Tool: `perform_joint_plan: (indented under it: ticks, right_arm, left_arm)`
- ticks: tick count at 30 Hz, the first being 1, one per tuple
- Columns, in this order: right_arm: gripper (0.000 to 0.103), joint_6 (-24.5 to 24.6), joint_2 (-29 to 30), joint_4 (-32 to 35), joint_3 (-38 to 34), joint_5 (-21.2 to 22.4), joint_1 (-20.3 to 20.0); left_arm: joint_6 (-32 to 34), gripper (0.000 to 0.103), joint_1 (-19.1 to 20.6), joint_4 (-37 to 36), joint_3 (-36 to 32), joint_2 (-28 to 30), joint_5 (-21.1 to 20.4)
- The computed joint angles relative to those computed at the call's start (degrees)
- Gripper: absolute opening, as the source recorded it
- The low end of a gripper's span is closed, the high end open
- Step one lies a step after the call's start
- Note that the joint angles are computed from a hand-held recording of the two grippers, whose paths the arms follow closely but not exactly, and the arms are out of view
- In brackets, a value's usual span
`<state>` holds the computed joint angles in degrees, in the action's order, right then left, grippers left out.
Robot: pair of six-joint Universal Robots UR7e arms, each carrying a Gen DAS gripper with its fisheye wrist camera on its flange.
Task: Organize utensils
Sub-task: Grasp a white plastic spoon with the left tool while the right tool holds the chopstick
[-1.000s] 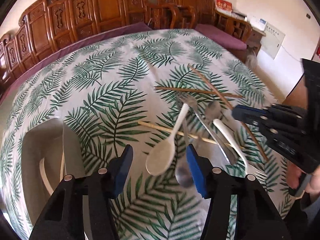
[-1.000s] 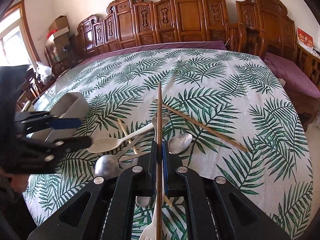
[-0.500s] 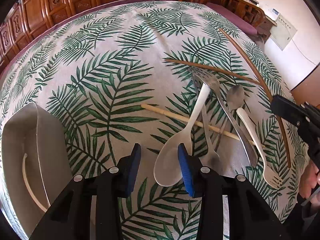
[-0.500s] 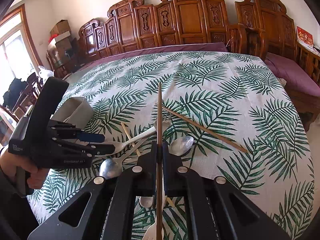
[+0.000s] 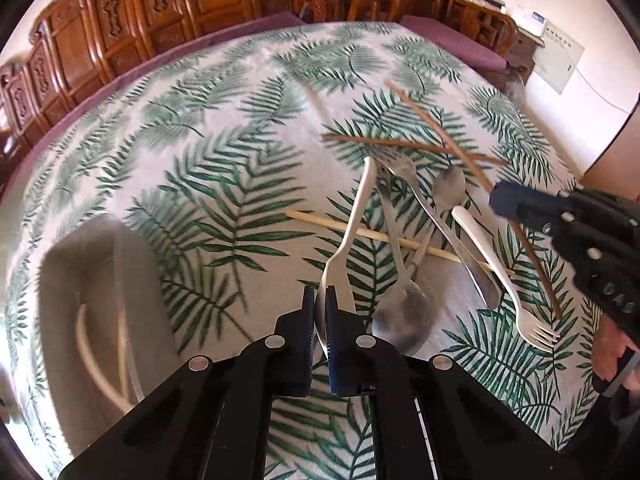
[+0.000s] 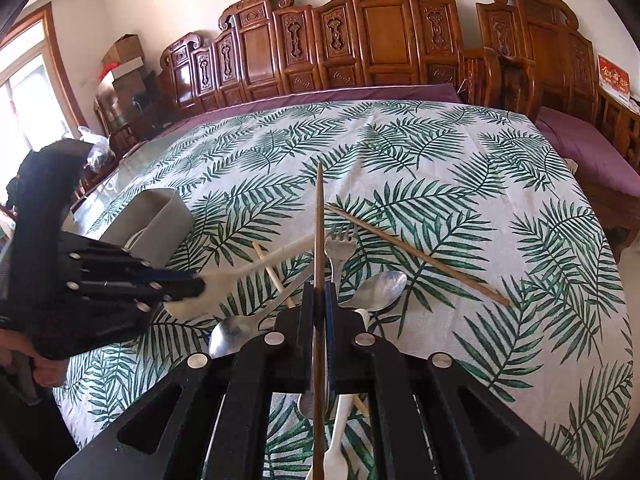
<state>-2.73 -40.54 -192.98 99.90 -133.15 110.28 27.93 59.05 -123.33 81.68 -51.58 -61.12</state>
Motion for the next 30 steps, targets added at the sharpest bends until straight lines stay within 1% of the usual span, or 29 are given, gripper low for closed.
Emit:
perform_joint_plan:
  ticks: [6,12,15,21,30]
  right_arm:
    - [0.007,2.2,0.3,0.9,0.0,0.1,0.4]
    - [0.006,3.0,0.8,1.3,-0.3,-0.6,1.3]
    - [0.006,3.3,1.4,1.3,-0.8,-1.0,2.1]
    - [0.006,3.4,2.3,2.2,-1.5,-1.4,3.3]
    - [0.006,4.0,4.3,3.8,-3.9,-2.3,5.2]
  left_arm:
    - [1.2,0.004,-0.1,-3.7,1.6,-2.6,-0.3]
    - [2.7,0.004,0.2,-6.2,3.2,-5.4,-0.9]
    - [2.9,0.004,0.7,-6.4,3.1,-6.4,-1.3]
    - [3.9,0.004,1.7,-7.9,2.9,-8.0,-0.4]
    - [4.2,0.004,4.5,-8.4,0.6,-9.2,-0.2]
